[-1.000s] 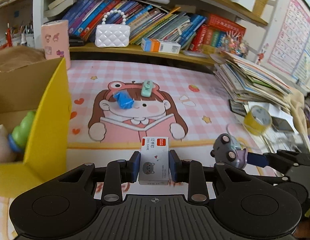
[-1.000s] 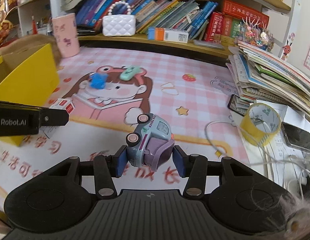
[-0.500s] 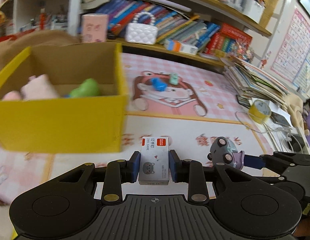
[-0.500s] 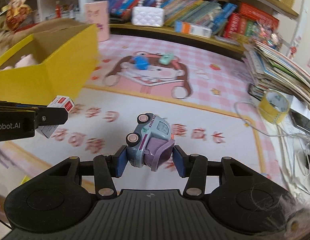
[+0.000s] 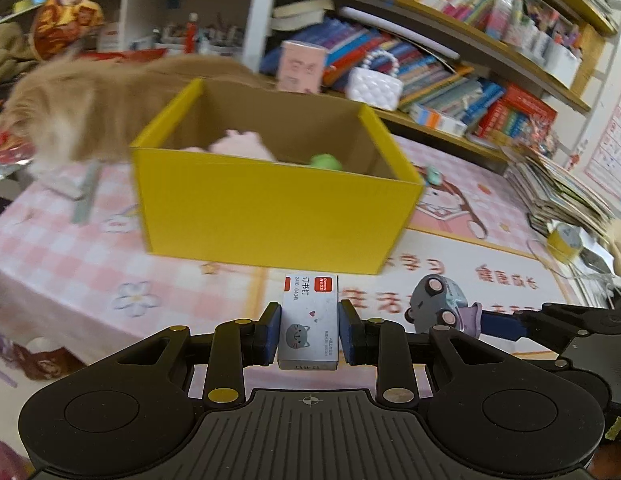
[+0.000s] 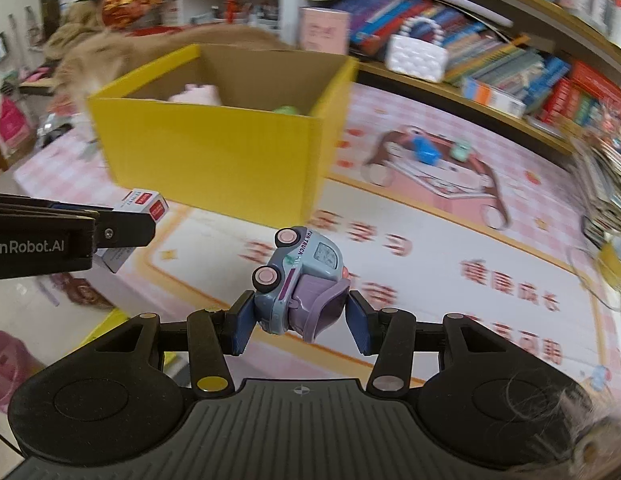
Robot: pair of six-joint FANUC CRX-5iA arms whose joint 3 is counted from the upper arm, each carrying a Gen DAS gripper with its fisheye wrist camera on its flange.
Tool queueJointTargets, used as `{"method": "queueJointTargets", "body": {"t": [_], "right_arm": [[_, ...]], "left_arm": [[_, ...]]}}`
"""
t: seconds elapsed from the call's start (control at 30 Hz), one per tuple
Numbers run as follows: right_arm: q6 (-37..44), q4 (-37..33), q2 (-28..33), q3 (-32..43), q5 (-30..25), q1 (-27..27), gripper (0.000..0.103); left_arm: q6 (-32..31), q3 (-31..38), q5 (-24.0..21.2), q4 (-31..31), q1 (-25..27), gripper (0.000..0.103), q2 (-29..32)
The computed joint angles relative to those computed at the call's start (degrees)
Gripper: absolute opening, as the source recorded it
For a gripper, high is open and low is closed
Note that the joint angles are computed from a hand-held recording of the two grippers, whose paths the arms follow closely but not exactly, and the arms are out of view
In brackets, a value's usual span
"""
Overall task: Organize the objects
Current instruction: 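Carry the toy car and white charger box with both tools into the yellow box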
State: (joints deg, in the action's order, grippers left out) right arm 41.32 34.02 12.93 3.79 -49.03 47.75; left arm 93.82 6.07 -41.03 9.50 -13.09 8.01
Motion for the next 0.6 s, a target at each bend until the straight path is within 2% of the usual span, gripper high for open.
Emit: {"method": "queueJointTargets", "body": {"t": [0.23,0.6], "right_arm": [[-2.68,3.15,1.87,1.23,1.94,2.34,0.045],[-8.83,8.41,2.83,2.03,1.75,4.52,0.045]], "left_arm": [[-1.29,-4.4,1.9,-0.15,2.96,0.029,-4.15],[-7.67,-8.82,6.34,4.72,6.46,0.029,-7.65]]}}
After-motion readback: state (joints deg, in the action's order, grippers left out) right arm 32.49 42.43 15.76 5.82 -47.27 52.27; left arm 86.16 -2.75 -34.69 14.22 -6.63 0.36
